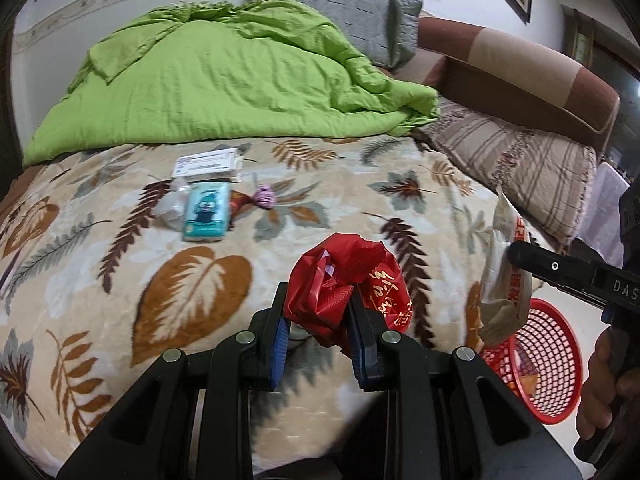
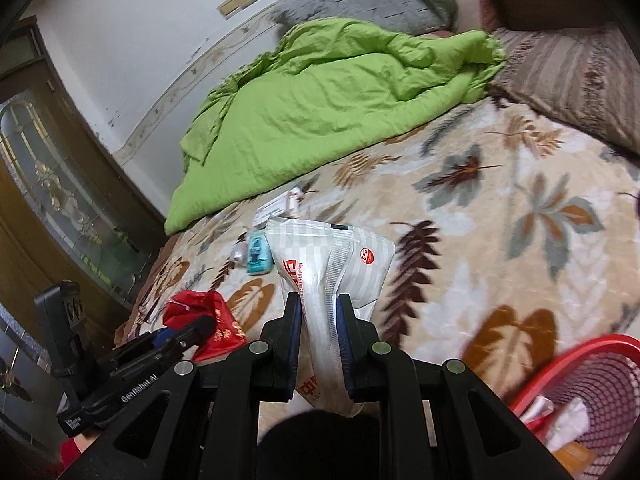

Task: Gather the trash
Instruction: 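Carry the wrapper and bag to the red wastebasket and open both grippers, then move both grippers back over the remaining items on the bed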

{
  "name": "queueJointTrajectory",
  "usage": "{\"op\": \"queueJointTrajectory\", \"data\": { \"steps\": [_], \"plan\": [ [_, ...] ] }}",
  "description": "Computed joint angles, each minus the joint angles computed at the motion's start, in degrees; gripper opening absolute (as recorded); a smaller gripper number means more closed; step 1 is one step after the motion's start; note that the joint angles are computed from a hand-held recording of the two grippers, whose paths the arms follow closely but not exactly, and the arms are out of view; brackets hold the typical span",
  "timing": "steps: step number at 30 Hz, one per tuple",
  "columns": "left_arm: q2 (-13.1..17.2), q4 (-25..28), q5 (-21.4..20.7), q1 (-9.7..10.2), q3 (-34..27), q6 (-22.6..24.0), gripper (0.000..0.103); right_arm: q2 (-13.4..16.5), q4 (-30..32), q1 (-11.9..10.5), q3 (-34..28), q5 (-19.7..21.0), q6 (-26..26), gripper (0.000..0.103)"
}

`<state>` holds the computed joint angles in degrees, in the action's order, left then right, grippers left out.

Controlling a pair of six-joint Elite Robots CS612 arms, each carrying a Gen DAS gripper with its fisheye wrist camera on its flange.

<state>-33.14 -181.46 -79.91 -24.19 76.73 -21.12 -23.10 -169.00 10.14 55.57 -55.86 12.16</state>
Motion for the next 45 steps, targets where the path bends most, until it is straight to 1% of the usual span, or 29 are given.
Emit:
{"op": "queueJointTrajectory", "data": {
  "steps": [4,8,11,15,17,20,21,23,24,25,27,29,32,35,41,45],
  "plan": [
    [0.51,1.44,-3.0,-0.68,-1.49,1.78,0.025,-1.83,-1.49,-1.3,3.57,-2.41,1.49,0.019],
    [1.07,2.39,-6.19,-1.75,-3.25,4.6,0.025,-4.06,-3.63,-2.94,8.04,-5.62,3.43,0.019],
    [1.75,3.77,-9.63,-2.57,-5.23,6.9,0.025,-5.66,-4.53,-3.96,11.0,-7.86,3.99,0.019],
    [2.83,6.95,-13.96,-3.91,-8.25,9.77,0.025,-8.03,-5.11,-5.39,15.36,-11.06,4.12,0.019],
    [3.54,9.14,-16.18,-4.65,-9.98,11.61,0.025,-8.93,-5.32,-6.06,17.28,-12.05,4.52,0.019],
    [4.29,11.58,-18.44,-5.5,-11.7,13.82,0.025,-9.79,-5.18,-6.81,19.48,-13.0,5.18,0.021],
    [4.62,12.95,-19.52,-5.82,-12.48,14.42,0.027,-9.91,-4.97,-7.01,19.88,-13.22,5.24,0.021],
    [5.1,16.0,-20.89,-6.23,-13.71,15.49,0.035,-10.09,-3.25,-7.28,20.24,-13.73,4.95,0.023],
    [5.24,16.75,-21.07,-6.39,-14.01,15.74,0.043,-10.1,-3.04,-7.37,20.42,-13.87,5.27,0.03],
    [5.36,17.62,-21.09,-6.5,-14.26,15.95,0.052,-10.17,-3.16,-7.43,20.66,-14.35,5.61,0.041],
    [5.22,17.76,-21.19,-6.54,-13.87,15.94,0.055,-10.28,-4.2,-7.32,20.98,-15.95,6.29,0.05],
    [4.91,17.44,-21.2,-6.38,-13.35,15.71,0.055,-10.19,-4.88,-7.23,20.76,-16.14,6.5,0.05],
    [4.5,16.09,-20.87,-5.88,-12.66,14.08,0.055,-9.64,-5.64,-7.04,19.7,-14.39,6.47,0.05],
    [3.94,14.66,-19.42,-5.15,-11.71,12.22,0.055,-8.68,-4.89,-6.33,17.59,-12.81,5.4,0.05],
    [2.72,11.99,-15.62,-2.95,-9.47,6.55,0.055,-6.35,-0.86,-4.42,12.32,-8.69,1.8,0.05],
    [2.12,10.78,-11.5,-1.48,-8.06,3.48,0.056,-4.37,2.46,-2.77,7.8,-6.72,-1.29,0.05]
  ]
}}
